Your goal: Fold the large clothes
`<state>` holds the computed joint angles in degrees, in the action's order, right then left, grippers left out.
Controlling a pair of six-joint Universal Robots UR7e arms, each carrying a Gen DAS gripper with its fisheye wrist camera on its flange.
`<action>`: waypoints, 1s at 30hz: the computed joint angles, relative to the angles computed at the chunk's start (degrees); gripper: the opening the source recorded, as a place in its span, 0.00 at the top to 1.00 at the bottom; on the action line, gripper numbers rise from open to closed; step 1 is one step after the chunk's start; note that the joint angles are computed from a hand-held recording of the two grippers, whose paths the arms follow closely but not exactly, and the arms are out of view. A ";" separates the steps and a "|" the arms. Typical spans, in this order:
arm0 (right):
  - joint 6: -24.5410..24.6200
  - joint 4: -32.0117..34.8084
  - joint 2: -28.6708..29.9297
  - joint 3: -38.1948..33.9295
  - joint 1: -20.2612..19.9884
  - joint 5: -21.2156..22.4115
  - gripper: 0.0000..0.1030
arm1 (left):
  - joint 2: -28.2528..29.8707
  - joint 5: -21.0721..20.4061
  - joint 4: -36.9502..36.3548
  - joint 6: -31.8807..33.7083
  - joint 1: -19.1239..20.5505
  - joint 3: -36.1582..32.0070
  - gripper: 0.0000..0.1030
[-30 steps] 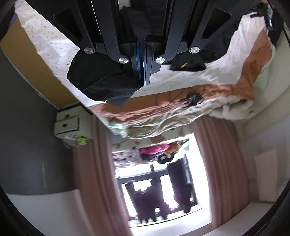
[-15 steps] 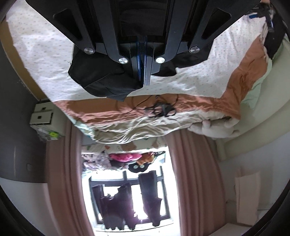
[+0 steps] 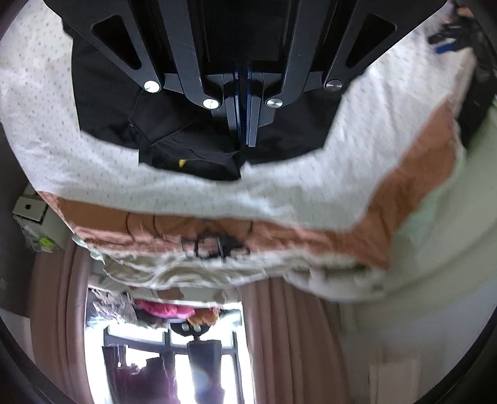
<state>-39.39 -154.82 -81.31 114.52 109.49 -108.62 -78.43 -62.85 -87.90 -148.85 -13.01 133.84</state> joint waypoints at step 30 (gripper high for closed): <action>10.44 17.30 -0.51 2.72 -13.10 1.35 0.32 | 5.41 -0.36 -5.30 1.70 0.04 -0.47 0.15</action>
